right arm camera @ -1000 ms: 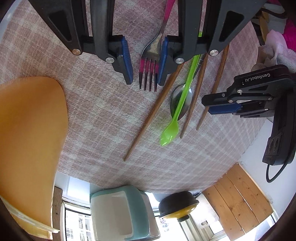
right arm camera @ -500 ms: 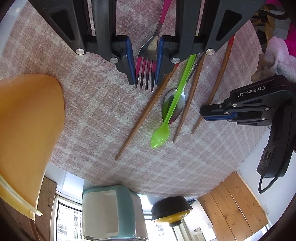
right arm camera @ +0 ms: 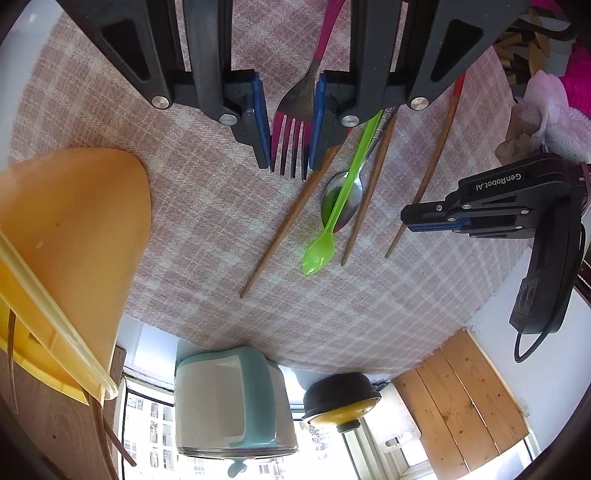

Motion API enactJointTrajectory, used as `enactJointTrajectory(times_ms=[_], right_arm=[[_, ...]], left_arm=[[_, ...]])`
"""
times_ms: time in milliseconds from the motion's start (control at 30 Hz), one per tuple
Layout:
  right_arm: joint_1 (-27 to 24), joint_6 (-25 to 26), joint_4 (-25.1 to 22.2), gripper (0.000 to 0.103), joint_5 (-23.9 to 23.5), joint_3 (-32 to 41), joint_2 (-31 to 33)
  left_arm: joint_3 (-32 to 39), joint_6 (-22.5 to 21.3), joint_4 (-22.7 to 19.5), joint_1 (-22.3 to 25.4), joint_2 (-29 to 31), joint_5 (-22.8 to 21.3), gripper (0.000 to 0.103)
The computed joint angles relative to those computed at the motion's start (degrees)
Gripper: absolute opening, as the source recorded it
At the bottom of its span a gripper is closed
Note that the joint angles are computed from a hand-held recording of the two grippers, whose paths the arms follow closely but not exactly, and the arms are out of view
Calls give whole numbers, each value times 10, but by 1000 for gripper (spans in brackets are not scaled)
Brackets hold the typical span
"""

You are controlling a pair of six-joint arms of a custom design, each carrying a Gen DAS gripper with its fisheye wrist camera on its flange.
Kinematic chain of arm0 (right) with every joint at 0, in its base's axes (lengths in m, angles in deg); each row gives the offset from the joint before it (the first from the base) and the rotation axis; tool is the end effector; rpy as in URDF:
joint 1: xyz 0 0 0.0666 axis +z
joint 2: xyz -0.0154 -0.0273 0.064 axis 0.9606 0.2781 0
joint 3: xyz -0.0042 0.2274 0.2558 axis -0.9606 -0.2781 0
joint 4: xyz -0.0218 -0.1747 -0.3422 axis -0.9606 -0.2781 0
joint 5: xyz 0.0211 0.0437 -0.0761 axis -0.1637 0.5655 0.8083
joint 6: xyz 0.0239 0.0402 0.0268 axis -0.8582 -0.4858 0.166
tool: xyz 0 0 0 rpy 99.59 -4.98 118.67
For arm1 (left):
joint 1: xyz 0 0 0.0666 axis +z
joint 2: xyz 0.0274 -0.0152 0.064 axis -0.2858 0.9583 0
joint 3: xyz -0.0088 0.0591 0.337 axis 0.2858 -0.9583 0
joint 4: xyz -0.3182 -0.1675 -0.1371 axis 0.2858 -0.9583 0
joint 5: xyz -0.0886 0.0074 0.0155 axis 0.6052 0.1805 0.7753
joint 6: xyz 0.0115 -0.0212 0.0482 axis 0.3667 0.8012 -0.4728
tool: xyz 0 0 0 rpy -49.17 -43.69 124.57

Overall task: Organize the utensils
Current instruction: 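Close the left tool on a red-tipped chopstick while the right tool lifts the fork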

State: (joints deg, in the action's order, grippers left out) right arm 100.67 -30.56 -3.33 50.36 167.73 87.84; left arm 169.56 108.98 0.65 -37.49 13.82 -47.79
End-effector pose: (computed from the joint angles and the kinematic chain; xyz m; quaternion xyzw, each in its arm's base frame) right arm 0.5966 0.3170 0.3603 -0.4137 0.8677 0.2096 0.1790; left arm 0.5043 -0.1887 0.3385 -0.1924 0.9513 -0.0777 0.2280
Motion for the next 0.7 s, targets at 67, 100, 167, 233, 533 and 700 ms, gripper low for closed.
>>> enactJointTrajectory(times_ms=[67, 100, 167, 233, 533, 700], right_arm=[[2, 9, 2, 19, 10, 1, 0], [4, 10, 0, 19, 18, 5, 4], [6, 3, -9, 19, 30, 15, 13], [2, -4, -4, 19, 17, 9, 8], [-7, 23, 70, 17, -11, -84, -79], [-10, 22, 118, 16, -14, -134, -123]], left_arm=[[7, -1, -6, 0, 6, -4, 5], [9, 0, -7, 0, 7, -5, 5], [12, 4, -9, 0, 11, -5, 4], [11, 8, -6, -2, 8, -6, 4], [25, 0, 0, -19, -20, -42, 3], [47, -7, -1, -30, -25, -63, 3]])
